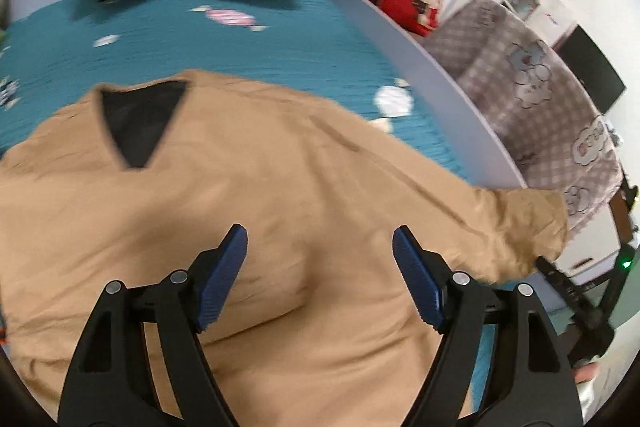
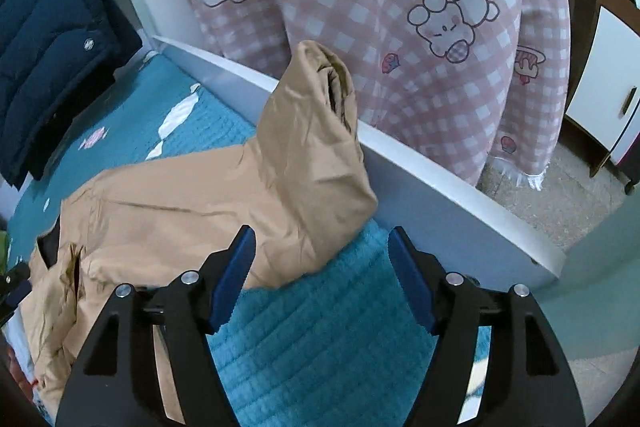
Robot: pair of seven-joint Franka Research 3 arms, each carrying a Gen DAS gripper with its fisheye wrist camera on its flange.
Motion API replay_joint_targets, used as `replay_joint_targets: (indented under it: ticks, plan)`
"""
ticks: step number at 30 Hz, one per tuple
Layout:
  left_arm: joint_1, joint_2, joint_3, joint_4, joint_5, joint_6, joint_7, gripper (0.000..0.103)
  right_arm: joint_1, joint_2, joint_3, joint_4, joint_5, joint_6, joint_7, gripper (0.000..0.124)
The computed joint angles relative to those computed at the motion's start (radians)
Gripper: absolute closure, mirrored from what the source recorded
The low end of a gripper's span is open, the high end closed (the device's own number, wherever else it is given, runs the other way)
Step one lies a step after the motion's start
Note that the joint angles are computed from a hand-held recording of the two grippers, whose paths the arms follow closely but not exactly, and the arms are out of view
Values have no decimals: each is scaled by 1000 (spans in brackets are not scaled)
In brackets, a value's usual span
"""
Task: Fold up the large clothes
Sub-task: 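Grasp the other sleeve cuff of the tan jacket with the right gripper, then lift the sleeve with the right gripper and fold it across the jacket front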
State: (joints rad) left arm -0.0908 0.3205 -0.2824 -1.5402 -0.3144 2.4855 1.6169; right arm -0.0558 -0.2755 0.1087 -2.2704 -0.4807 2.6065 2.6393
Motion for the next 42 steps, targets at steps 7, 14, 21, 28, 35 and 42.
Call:
replay_joint_targets:
  ticks: [7, 14, 21, 28, 35, 42]
  plan:
    - [-72, 232, 1, 293, 89, -144, -92, 60, -16, 68, -17, 54, -43, 34, 44, 88]
    - [-107, 323, 20, 338, 217, -178, -170, 80, -16, 60, -23, 112, -98, 137, 94, 112]
    - [-103, 342, 11, 361, 234, -176, -165, 80, 43, 108, -9, 296, -43, 336, -46, 112]
    - [-103, 369, 7, 422, 236, -226, -171, 85, 225, 260, -21, 524, 260, 359, -457, 112]
    - [-22, 186, 9, 247, 191, -153, -97, 87, 333, 388, -23, 674, 485, 304, -695, 112]
    - [72, -26, 85, -1, 171, -77, -135, 87, 417, 519, -10, 818, 607, 198, -818, 112]
